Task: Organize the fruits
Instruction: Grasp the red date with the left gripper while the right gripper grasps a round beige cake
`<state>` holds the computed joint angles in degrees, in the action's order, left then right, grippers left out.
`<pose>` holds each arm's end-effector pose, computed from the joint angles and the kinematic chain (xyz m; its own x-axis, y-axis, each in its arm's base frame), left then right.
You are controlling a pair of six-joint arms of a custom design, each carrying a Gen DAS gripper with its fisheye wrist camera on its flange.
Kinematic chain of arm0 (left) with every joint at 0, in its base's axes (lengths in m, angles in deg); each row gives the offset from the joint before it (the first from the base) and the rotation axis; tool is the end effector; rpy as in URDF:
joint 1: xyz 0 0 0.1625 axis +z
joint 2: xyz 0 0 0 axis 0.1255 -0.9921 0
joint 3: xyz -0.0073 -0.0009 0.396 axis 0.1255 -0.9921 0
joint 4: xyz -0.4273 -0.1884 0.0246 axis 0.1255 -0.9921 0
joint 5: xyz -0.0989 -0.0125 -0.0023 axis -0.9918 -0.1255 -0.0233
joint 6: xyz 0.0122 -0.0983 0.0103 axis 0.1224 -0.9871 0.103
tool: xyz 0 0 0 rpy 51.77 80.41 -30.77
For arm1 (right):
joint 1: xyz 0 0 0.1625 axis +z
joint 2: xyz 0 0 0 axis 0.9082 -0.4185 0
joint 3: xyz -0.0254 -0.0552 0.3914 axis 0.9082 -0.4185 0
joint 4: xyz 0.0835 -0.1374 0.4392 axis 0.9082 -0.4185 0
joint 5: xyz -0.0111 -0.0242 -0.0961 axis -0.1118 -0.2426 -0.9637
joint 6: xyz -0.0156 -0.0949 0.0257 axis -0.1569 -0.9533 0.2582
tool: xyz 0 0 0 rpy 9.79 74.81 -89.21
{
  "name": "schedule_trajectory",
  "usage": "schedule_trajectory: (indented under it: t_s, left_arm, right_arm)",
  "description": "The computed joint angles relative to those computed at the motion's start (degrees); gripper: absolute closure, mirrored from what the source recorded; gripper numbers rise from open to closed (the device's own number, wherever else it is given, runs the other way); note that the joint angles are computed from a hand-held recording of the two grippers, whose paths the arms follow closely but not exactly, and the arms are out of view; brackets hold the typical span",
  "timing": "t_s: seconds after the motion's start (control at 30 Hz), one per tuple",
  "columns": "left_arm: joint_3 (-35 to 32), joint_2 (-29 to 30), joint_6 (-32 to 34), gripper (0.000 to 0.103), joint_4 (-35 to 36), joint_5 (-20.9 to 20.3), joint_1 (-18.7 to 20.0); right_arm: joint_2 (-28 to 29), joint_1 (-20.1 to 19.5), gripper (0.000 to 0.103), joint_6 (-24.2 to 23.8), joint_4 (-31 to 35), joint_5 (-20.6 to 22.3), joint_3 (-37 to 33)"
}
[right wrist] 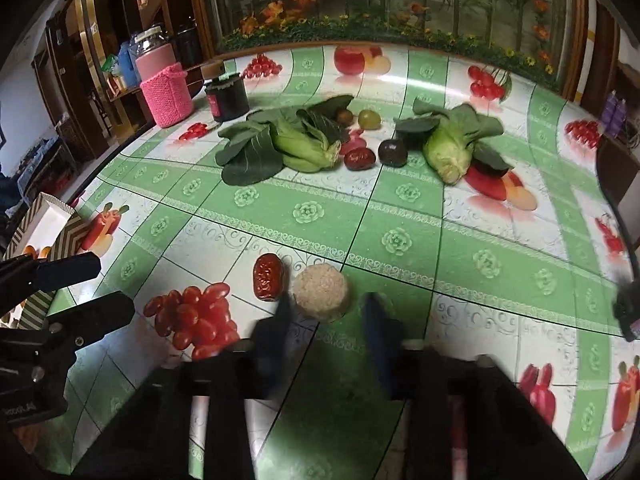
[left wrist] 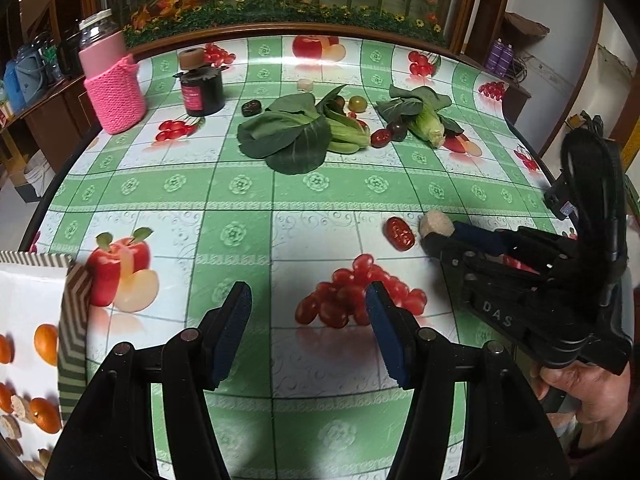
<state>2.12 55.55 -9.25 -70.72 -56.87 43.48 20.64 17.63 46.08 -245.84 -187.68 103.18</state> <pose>-0.2944 -0.6690 -0.0400 -0.7138 0.3524 -0.6052 0.5834 0.7773 -0.2354 0.0147 -0.6517 0.1997 -0.7526 -0.0909 0.6521 -0.4665 0.7726 -0.4307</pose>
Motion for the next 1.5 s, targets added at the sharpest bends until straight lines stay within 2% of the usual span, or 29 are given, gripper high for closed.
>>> schedule_trajectory:
  t_s: [0.1, 0.27, 0.47, 0.7, 0.8, 0.87, 0.93, 1.1, 1.17, 1.2, 1.23, 1.33, 1.4, 1.5]
  left_arm:
    - [-1.6, 1.2, -0.2, 0.045, 0.9, -0.4, -0.1]
    - [-4.7, 3.8, 0.1, 0.045, 1.5, -1.6, -0.2]
    - [-9.1, 7.5, 0.2, 0.045, 3.2, -2.6, -0.4]
    - [-12.3, 9.7, -1.5, 0.045, 6.5, -2.8, 0.3]
    - [-12.7, 10.0, -1.8, 0.045, 7.2, -2.8, 0.7]
    - [-12.9, 10.2, -1.6, 0.045, 6.7, -2.6, 0.7]
    - [-13.3, 10.5, -1.6, 0.045, 7.0, -2.8, 0.7]
    - [-14.4, 11.3, -1.4, 0.045, 7.0, -2.5, 0.6]
    - [-14.3, 11.3, -0.9, 0.045, 6.7, -2.3, 0.6]
    - [-14.1, 11.3, -0.4, 0.051, 6.4, -2.3, 0.6]
    - [-13.9, 11.2, 0.4, 0.067, 5.9, -2.1, 0.6]
    - [-13.5, 10.6, 1.1, 0.092, 6.1, -2.3, 0.9]
    - [-12.9, 9.5, 0.3, 0.099, 7.0, -3.8, 1.5]
    - [-10.8, 7.8, 0.8, 0.101, 6.6, -4.9, 1.6]
  right_arm:
    - [-0.5, -0.6, 0.075, 0.0, 0.4, 1.6, 0.2]
    - [-2.7, -1.1, 0.075, 1.0, -0.2, 0.9, 2.4]
    - [-6.4, -2.5, 0.078, 2.3, -2.6, 2.9, 6.1]
    - [-6.0, -3.1, 0.077, 2.3, -0.5, 3.6, 5.6]
    - [-6.1, -3.6, 0.073, 2.9, -1.1, 4.7, 5.9]
    - [-6.1, -3.8, 0.061, 3.5, -0.8, 4.8, 5.6]
    - [-5.7, -3.8, 0.059, 3.6, -1.6, 4.9, 5.4]
    - [-4.7, -3.6, 0.06, 3.5, -1.2, 5.4, 4.2]
    - [-3.7, -3.2, 0.072, 1.9, -2.6, 3.6, 3.8]
    - [-3.2, -2.8, 0.072, 0.8, -3.8, 2.5, 3.7]
    - [-3.3, -2.9, 0.072, 0.8, -3.7, 2.5, 3.9]
    - [-4.0, -3.1, 0.073, 2.0, -3.0, 3.3, 4.3]
    - [-4.6, -3.1, 0.073, 2.5, -2.2, 3.5, 4.7]
    - [-5.4, -2.7, 0.073, 2.1, -2.4, 3.6, 5.8]
